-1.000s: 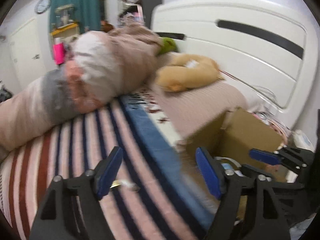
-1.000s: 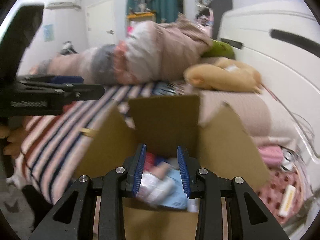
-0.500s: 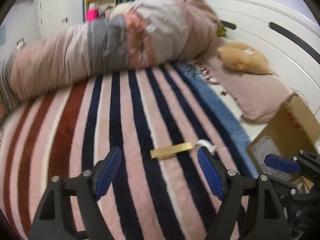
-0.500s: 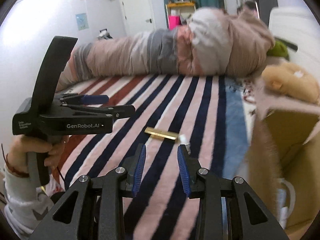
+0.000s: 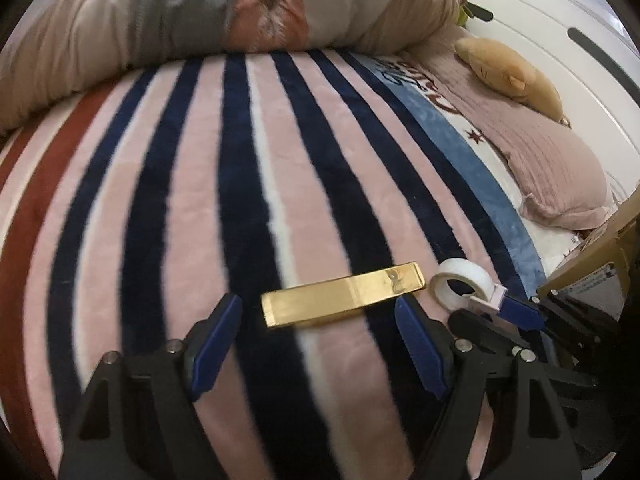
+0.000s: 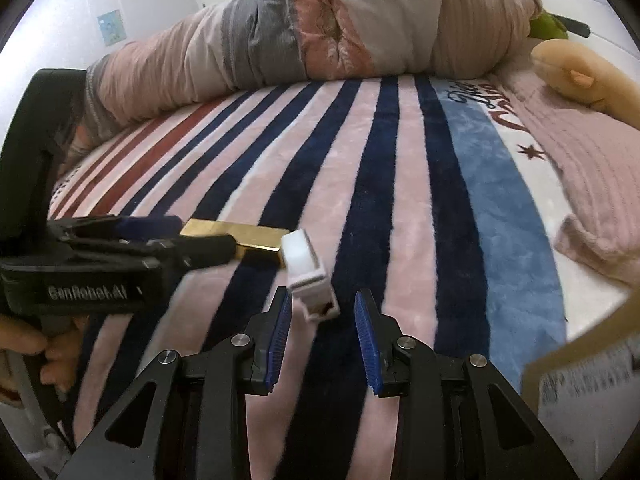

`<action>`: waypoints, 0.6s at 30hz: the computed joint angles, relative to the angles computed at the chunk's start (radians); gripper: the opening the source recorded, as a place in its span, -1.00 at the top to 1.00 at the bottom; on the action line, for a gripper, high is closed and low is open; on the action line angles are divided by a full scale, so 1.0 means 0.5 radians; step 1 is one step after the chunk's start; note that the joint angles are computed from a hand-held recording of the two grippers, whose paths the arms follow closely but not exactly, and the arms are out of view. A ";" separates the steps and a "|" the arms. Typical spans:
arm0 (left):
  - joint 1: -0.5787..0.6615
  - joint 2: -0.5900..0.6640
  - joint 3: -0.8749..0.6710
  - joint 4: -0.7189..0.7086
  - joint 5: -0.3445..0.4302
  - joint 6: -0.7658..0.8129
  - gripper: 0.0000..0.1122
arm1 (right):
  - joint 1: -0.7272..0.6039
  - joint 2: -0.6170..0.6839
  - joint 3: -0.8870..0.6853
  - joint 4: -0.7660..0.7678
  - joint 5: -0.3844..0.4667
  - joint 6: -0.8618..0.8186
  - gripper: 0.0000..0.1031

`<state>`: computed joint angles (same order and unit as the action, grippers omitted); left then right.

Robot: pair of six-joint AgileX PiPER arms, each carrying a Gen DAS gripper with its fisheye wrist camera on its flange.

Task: Organize rigid objects
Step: 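Grasp the gold bar box with the left gripper while the right gripper grasps the white clip, then carry the gold box and white clip into the box and open both grippers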

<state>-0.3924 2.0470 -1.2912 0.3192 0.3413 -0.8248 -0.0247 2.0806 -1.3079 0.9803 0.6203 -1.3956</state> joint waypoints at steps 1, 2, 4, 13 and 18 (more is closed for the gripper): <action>-0.016 0.027 -0.033 0.039 0.010 -0.031 -0.55 | -0.002 0.013 -0.020 0.015 -0.001 -0.008 0.70; -0.026 0.043 -0.052 0.066 0.003 -0.053 -0.60 | -0.010 0.014 -0.018 0.040 -0.005 -0.022 0.70; -0.039 0.071 -0.086 0.106 -0.001 -0.128 -0.68 | -0.025 0.005 0.006 0.099 -0.059 -0.035 0.70; -0.132 0.187 -0.216 0.592 0.120 -0.650 -0.62 | -0.102 -0.057 0.111 0.124 -0.061 -0.134 0.70; -0.139 0.164 -0.172 0.702 0.107 -0.726 -0.58 | -0.113 -0.070 0.139 0.160 -0.063 -0.173 0.70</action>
